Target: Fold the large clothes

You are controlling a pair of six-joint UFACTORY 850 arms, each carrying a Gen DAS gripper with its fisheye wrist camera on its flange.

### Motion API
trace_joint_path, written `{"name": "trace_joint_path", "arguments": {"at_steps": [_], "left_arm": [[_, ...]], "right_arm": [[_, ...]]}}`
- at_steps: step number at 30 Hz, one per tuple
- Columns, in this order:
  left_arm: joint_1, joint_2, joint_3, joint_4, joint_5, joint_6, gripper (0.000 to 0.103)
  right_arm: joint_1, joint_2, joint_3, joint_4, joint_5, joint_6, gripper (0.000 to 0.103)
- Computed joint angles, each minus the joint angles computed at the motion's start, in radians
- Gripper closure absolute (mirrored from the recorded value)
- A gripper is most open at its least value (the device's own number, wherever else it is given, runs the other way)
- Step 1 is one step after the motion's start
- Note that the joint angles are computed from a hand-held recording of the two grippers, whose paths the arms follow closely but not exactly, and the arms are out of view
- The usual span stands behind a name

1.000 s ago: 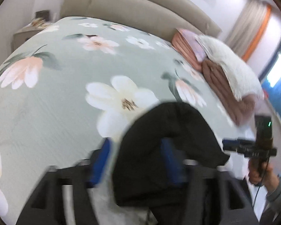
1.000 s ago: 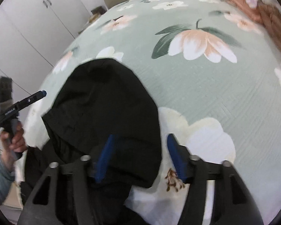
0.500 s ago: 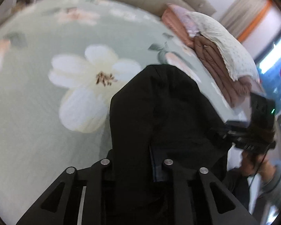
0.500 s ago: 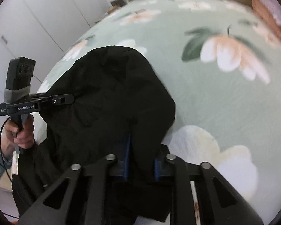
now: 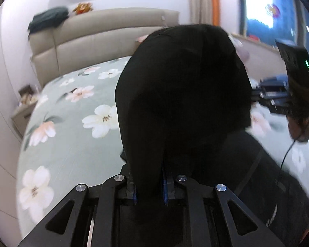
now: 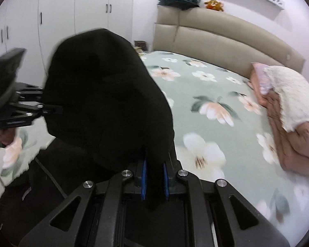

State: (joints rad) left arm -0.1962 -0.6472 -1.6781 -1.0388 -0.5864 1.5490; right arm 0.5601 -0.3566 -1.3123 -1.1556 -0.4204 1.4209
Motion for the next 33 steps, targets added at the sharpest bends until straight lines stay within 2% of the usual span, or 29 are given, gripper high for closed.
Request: {"name": "trace_joint_path", "arguments": {"at_steps": [1,3,5,6,8,9,11,13,14,15,18,21,22,23,24,26,27,29,31,33], "left_arm": [[-0.001,0.032,0.056,0.000,0.020,0.023,0.083],[-0.006,0.090,0.190,0.051,0.101,0.039,0.083],[-0.012,0.098,0.267,0.206,0.190,-0.083,0.083],[-0.009,0.091,0.283,0.284,0.206,-0.151,0.083],[0.005,0.090,0.307,0.447,0.228,-0.311,0.083],[0.018,0.091,0.301,0.471,0.214,-0.347,0.083],[0.047,0.090,0.261,0.420,0.170,-0.352,0.084],[0.060,0.081,0.199,0.334,0.139,-0.326,0.084],[0.063,0.069,0.157,0.269,0.119,-0.298,0.084],[0.063,0.055,0.119,0.229,0.094,-0.289,0.084],[0.050,-0.025,-0.042,0.108,-0.040,-0.317,0.082],[0.039,-0.157,-0.224,0.072,-0.270,-0.449,0.078],[0.035,-0.205,-0.272,0.075,-0.373,-0.499,0.079],[0.032,-0.238,-0.293,0.086,-0.462,-0.527,0.079],[0.022,-0.250,-0.276,0.130,-0.510,-0.564,0.079],[-0.003,-0.243,-0.191,0.256,-0.554,-0.621,0.081],[-0.004,-0.215,-0.118,0.281,-0.527,-0.605,0.082],[0.014,-0.117,0.068,0.230,-0.438,-0.511,0.082],[0.031,-0.062,0.143,0.179,-0.396,-0.483,0.082],[0.045,0.013,0.228,0.122,-0.299,-0.419,0.081]], "right_arm": [[0.016,0.003,0.009,0.017,-0.032,0.007,0.087],[0.042,0.022,0.068,0.068,-0.040,0.057,0.087],[0.062,0.012,0.099,0.147,-0.076,0.051,0.087],[0.067,0.006,0.111,0.215,-0.097,0.025,0.087],[0.051,0.017,0.147,0.349,-0.083,-0.032,0.087],[0.042,0.034,0.171,0.398,-0.071,-0.037,0.087],[0.032,0.068,0.196,0.421,-0.065,-0.018,0.085],[0.034,0.103,0.209,0.378,-0.074,0.030,0.068],[0.029,0.112,0.197,0.333,-0.065,0.067,0.049],[0.035,0.113,0.181,0.284,-0.060,0.113,0.043],[0.020,0.075,0.091,0.230,-0.029,0.127,0.043],[0.004,-0.003,-0.038,0.244,-0.003,0.100,0.043],[-0.003,-0.021,-0.069,0.280,0.013,0.065,0.044],[-0.005,-0.037,-0.100,0.327,0.024,0.026,0.044],[-0.006,-0.046,-0.122,0.367,0.039,-0.006,0.043],[0.009,-0.038,-0.121,0.385,0.056,-0.011,0.043],[0.020,-0.037,-0.127,0.407,0.040,-0.036,0.043],[0.034,-0.046,-0.149,0.493,-0.008,-0.122,0.043],[0.045,-0.066,-0.163,0.597,-0.017,-0.214,0.043],[0.061,-0.104,-0.182,0.672,-0.056,-0.280,0.043]]}}
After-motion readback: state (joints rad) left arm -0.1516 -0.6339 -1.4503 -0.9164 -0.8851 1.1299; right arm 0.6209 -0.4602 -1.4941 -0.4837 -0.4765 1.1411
